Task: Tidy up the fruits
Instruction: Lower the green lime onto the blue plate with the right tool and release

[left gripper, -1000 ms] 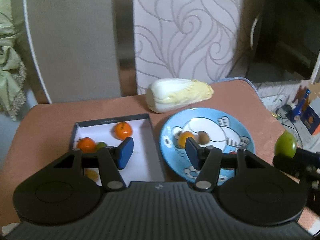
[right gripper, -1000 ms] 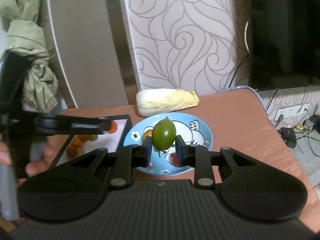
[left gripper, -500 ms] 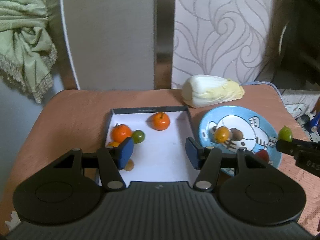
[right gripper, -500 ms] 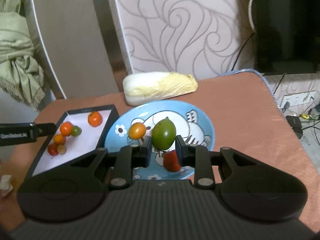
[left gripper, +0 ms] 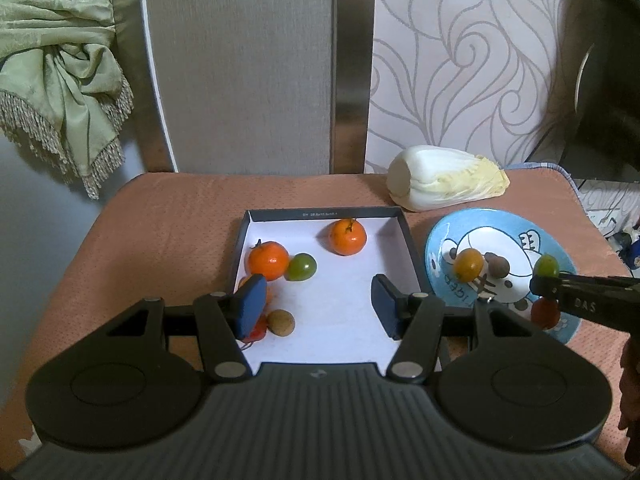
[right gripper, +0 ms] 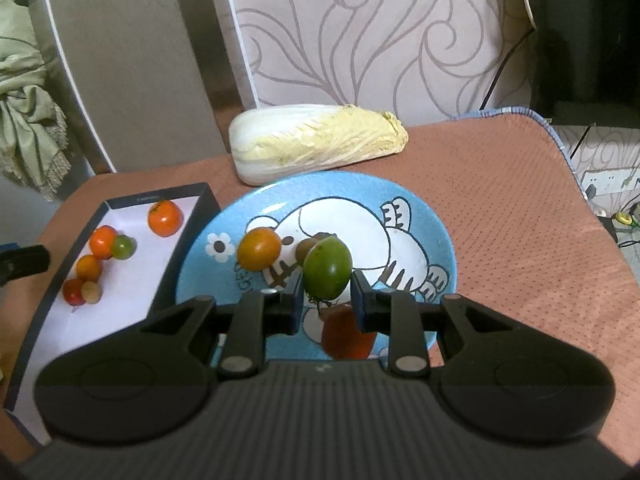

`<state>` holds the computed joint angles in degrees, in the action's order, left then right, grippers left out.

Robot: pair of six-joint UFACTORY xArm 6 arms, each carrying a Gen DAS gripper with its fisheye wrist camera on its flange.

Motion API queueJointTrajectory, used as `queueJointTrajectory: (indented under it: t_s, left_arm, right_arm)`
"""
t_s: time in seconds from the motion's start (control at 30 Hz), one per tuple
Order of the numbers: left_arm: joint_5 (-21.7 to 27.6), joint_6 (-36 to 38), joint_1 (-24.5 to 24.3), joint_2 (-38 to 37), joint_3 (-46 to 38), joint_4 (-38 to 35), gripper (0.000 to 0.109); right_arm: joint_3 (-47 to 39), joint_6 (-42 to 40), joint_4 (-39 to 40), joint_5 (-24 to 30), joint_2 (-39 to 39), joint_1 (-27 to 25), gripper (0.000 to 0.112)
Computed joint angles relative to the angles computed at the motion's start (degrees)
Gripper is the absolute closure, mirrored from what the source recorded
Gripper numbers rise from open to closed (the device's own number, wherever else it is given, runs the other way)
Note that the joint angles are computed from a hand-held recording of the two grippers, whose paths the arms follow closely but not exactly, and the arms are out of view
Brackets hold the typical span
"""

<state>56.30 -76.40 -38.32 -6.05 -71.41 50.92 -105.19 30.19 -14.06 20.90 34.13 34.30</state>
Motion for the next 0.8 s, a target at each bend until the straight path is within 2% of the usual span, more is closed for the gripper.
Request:
queueJointTrajectory:
  t_s: [0.37,0.8]
  left_arm:
    - [-1.08,-0.78,0.46,0.05,0.28,0.92,0.044]
    - [-2.97,-0.82,0.13,0.18,0.74,1.11,0.044]
  right_arm:
    - [-6.24,-2.74,2.98,3.69,4.35,-0.67,0.084]
    - [-5.18,-5.42,4.72,1.25,3.89,-0.50,0.084]
